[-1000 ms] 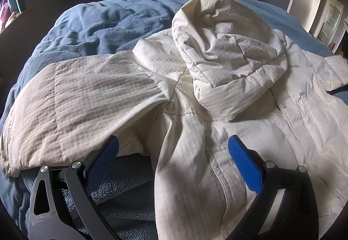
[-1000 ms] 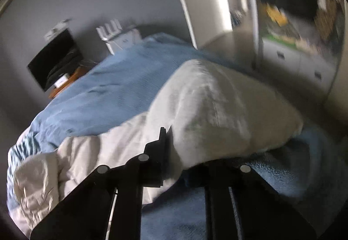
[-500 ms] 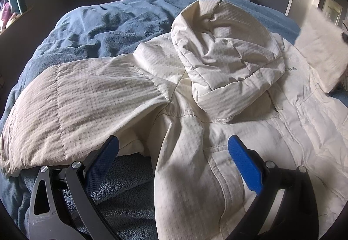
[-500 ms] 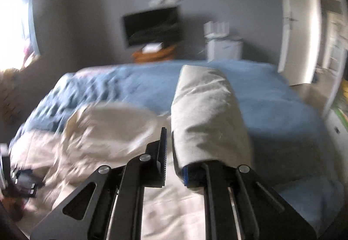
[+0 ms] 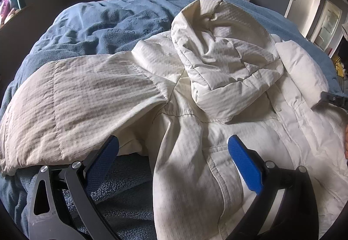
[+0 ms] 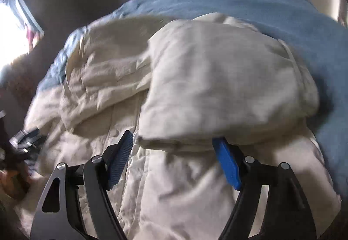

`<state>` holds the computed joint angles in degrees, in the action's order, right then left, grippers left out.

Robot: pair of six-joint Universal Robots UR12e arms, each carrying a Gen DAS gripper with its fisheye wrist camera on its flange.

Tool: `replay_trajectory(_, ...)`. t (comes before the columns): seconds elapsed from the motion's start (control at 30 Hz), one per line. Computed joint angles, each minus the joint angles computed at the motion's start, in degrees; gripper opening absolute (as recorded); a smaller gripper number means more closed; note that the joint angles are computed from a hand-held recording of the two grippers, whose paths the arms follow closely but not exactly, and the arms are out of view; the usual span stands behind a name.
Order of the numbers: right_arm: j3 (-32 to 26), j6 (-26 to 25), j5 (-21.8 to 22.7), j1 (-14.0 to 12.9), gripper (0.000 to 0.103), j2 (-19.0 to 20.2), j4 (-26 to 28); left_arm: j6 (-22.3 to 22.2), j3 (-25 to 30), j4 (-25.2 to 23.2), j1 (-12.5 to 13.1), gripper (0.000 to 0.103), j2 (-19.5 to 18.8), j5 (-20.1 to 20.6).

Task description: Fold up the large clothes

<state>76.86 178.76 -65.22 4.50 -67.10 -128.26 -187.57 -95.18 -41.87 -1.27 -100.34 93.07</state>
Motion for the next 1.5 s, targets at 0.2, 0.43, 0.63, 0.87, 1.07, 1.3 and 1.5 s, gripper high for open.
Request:
replay_trajectory(0.2,-1.01,12.08,4.06,-3.38,0.072,1.82,-1.34,-0.03,0.31,-0.6,0.23,0.096,-0.24,-0.58)
replay_trajectory(0.43,0.8,25.55,10.76,-6.36,0.033,3.56,-9.72,0.13,0.46,-1.05,0.12,0.096,-0.29,-0.31)
replay_trajectory(0.63,-0.33,22.51,11.54,-5.75,0.017,3.93,-10.31,0.23,0.38,-0.88,0.06,0.096,-0.24,-0.09)
replay_trajectory(0.87,-3.98,9.09,12.16,-1.59,0.016,4.03,-12.09,0.17,0.34,-0.8,0.03,0.096,-0.22,-0.02)
replay_trajectory(1.07,-8.66,-0.76,13.43,2.91,0.016,5.78,-6.58,0.18,0.27,-0.78,0.08,0.096,-0.22,-0.06)
replay_trajectory(1.3,-7.44,-1.56,10.52,2.88,0.017,4.4,-3.13,4.15,2.04,0.83,-1.09,0.096,-0.47,1.36)
replay_trajectory(1.5,-5.45,1.43,3.44,-0.39,0.059,2.58,-1.48,9.35,11.18,-1.15,-4.26,0.096,-5.1,-4.78)
